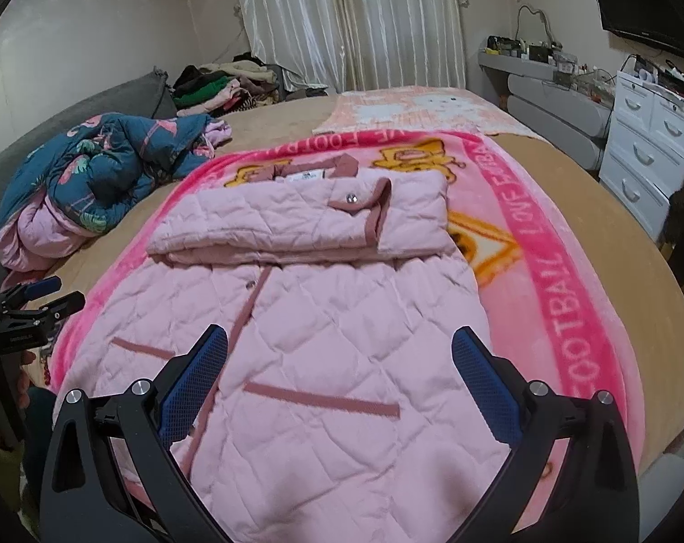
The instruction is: Fold large clothes
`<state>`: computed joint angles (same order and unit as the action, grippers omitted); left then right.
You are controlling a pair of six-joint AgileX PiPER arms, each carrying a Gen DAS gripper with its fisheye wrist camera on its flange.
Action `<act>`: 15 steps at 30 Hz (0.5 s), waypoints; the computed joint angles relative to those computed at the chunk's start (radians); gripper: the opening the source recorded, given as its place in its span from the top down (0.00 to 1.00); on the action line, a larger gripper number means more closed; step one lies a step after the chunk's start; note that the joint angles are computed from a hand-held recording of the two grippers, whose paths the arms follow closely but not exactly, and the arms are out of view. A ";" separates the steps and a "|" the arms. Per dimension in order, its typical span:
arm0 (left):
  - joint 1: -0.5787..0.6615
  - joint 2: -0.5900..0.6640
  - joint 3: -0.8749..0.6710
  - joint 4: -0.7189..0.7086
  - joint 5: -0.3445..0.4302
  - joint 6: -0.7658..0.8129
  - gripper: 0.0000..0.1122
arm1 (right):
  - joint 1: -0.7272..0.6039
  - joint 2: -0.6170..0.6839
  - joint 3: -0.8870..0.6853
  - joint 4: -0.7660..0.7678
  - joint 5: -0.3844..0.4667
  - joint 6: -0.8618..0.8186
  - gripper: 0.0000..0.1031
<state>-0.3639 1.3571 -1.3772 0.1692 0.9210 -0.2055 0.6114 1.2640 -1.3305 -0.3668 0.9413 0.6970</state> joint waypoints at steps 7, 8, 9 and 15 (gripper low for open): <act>0.030 -0.032 0.092 -0.002 -0.020 0.007 0.16 | -0.025 -0.053 0.091 0.018 -0.003 -0.003 0.04; 0.030 -0.037 0.107 0.006 -0.023 0.005 0.16 | -0.030 -0.058 0.100 0.022 -0.004 -0.007 0.04; 0.033 -0.042 0.122 0.011 -0.027 0.005 0.16 | -0.033 -0.066 0.112 0.021 -0.004 -0.006 0.04; 0.080 -0.066 0.198 -0.015 -0.041 0.034 0.16 | -0.053 -0.093 0.169 0.035 -0.007 -0.015 0.04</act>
